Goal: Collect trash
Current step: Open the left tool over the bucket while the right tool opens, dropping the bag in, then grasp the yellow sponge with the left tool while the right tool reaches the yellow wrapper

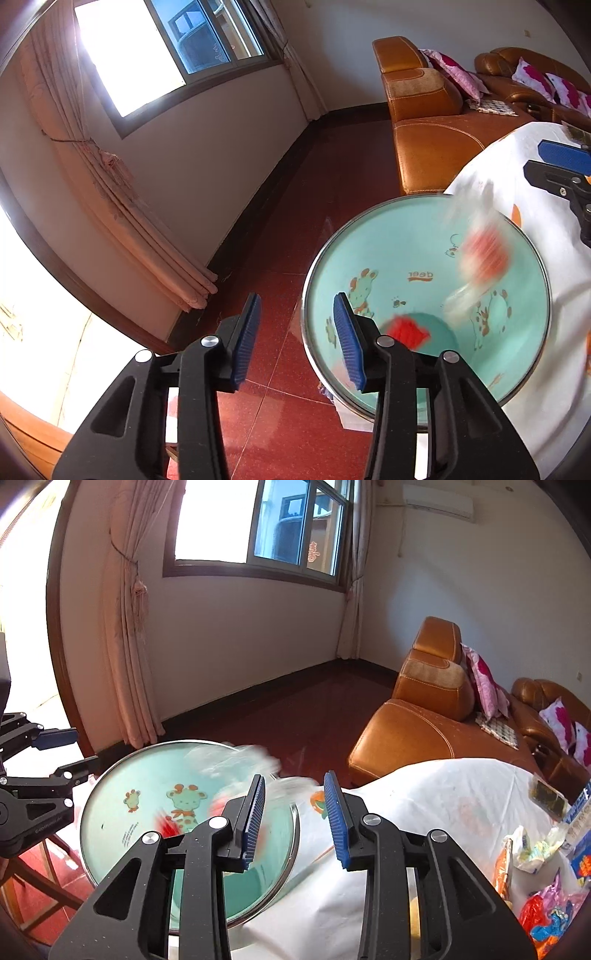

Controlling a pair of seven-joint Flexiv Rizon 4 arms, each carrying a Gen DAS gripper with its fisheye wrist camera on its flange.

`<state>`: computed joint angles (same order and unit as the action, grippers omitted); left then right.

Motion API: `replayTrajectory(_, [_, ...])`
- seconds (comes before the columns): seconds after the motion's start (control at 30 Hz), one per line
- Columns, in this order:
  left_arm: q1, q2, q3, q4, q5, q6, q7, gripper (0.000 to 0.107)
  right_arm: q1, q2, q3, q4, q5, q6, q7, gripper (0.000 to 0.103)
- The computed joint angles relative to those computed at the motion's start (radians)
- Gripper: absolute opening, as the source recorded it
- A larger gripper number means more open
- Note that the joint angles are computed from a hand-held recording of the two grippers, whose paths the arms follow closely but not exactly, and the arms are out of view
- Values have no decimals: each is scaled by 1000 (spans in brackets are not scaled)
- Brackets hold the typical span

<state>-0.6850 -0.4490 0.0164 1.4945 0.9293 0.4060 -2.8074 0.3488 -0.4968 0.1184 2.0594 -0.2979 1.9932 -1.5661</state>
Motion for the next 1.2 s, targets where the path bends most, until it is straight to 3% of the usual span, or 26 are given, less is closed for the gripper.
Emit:
replayTrajectory(0.23, [3,4,0,3,-2,22,-12,54,-6,4,-2,-5,20,-15,34,40])
replayTrajectory(0.3, [0,7,0,3,4,28,-23,57,36,31,-49,13,66,-36,35,40])
replayTrajectory(0.4, [4,7,-6,3,1,61,-30,58,43,91,-88,63,121,-25,29,44])
replayTrajectory(0.47, [8,-7,-14,-9,-9,95,-14,59,10,138,-98,101,148,-15,28,51])
replayTrajectory(0.57, [2,-37,-20,-39,-25,140,18,59,36,198,-181,151,241,-15,-22,53])
replayTrajectory(0.7, [-24,-93,-12,-115,-41,187,83,60,1,249,-234,205,330,-31,-54,56])
replayTrajectory(1.03, [-88,-313,34,-459,-103,295,245,60,-246,241,-171,295,347,29,-3,60])
replayTrajectory(1.2, [-71,-444,30,-615,-216,303,358,56,-300,231,-163,322,336,59,14,60])
